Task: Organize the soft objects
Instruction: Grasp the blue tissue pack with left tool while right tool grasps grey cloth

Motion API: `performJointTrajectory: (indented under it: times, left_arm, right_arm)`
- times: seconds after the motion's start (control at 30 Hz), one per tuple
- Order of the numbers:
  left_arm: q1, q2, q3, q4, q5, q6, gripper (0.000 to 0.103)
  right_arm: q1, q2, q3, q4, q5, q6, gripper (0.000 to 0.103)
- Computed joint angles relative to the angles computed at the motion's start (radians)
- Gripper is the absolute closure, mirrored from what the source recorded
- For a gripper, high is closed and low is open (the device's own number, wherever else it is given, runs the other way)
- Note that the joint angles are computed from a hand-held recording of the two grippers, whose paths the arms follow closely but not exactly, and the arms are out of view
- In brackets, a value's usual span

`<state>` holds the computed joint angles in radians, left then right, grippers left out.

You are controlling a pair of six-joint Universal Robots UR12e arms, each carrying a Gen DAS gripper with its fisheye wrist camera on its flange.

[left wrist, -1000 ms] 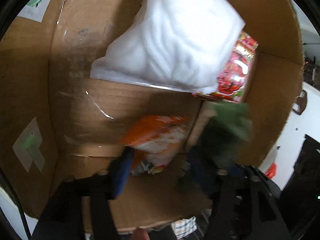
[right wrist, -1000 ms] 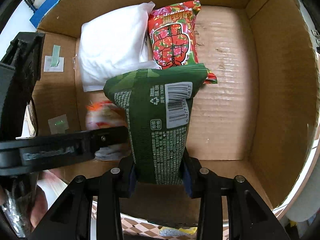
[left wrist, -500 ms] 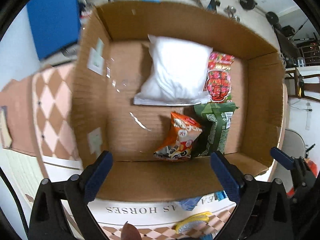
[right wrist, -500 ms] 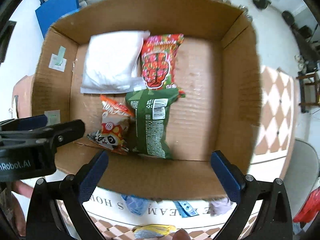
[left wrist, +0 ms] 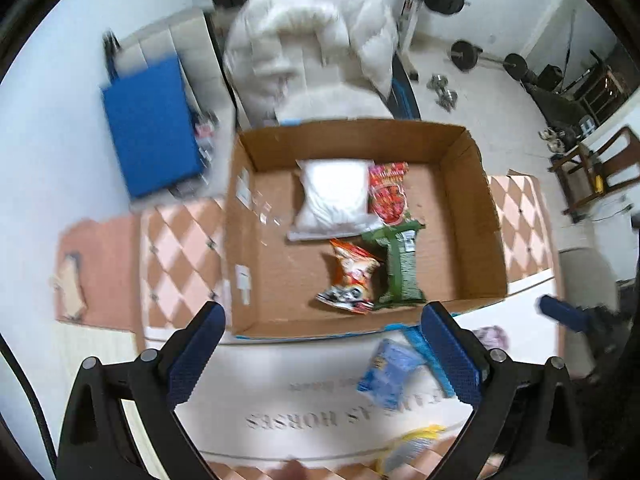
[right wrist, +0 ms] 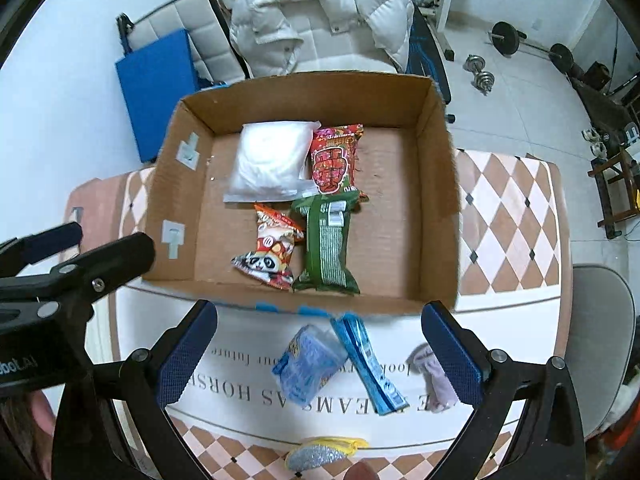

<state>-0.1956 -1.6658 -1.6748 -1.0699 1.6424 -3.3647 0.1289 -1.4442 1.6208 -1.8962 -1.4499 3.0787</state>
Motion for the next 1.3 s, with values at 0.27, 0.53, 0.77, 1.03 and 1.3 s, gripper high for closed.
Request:
performJointTrajectory:
  times: [0.27, 0.53, 0.77, 1.03, 1.3]
  left_arm:
    - [-0.073, -0.031, -0.103, -0.043, -0.015, 0.072, 0.003]
    - [-0.120, -0.162, -0.087, -0.125, -0.050, 0.101, 0.003]
    - [-0.141, -0.224, -0.065, -0.157, -0.015, 0.108, 0.002]
    - [-0.117, -0.226, -0.086, -0.123, -0.102, 0.075, 0.010]
    - [-0.099, -0.180, -0.128, -0.088, -0.119, 0.048, 0.060]
  right_arm:
    - [-0.087, -0.097, 0.142, 0.015, -0.113, -0.015, 0.000]
    - [-0.165, -0.078, 0.235, 0.043, -0.186, -0.002, 0.000]
    - [-0.183, -0.034, 0.259, 0.030, -0.190, 0.012, 0.000]
    - [-0.168, -0.005, 0.270, 0.020, -0.210, -0.011, 0.000]
    - [-0.144, 0.016, 0.270, 0.016, -0.243, -0.026, 0.039]
